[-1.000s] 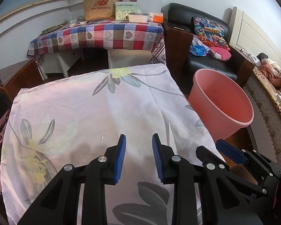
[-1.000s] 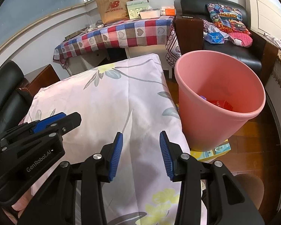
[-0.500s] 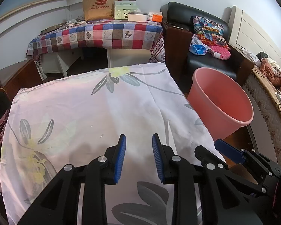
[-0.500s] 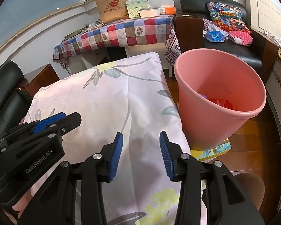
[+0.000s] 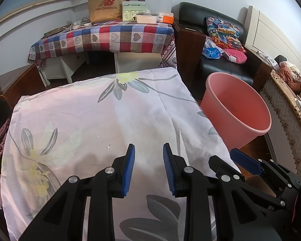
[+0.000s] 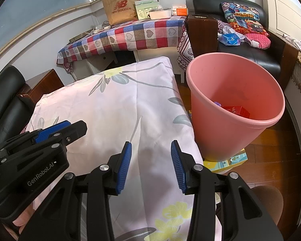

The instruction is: Collect trash

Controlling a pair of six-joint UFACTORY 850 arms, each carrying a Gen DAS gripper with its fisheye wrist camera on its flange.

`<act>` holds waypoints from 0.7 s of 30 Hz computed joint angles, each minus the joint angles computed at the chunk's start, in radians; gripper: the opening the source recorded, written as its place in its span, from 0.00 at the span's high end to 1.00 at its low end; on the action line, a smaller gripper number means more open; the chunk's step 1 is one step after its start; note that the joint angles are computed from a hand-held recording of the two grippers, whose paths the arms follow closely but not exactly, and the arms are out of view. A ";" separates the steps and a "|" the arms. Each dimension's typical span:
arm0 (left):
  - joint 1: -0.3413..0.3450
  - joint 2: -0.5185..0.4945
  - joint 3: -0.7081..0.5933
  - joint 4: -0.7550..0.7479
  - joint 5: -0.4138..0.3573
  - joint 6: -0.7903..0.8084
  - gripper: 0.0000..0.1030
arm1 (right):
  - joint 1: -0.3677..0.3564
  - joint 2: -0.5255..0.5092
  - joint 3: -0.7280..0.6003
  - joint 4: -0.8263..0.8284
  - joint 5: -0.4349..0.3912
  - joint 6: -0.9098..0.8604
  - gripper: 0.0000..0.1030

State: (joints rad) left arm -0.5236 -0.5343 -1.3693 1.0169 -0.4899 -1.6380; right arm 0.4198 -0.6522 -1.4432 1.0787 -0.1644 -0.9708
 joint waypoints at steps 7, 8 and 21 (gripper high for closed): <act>-0.001 -0.003 -0.006 -0.008 0.000 0.014 0.72 | 0.000 0.000 -0.001 -0.001 0.001 0.002 0.60; 0.000 -0.003 -0.007 -0.011 0.000 0.019 0.72 | 0.000 0.000 -0.001 0.001 0.000 0.000 0.60; -0.001 -0.004 -0.009 -0.012 -0.001 0.020 0.72 | -0.001 0.000 -0.002 -0.004 0.000 0.005 0.60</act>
State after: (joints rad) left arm -0.5246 -0.5383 -1.3780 1.0045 -0.4908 -1.6184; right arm 0.4191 -0.6520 -1.4449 1.0749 -0.1648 -0.9657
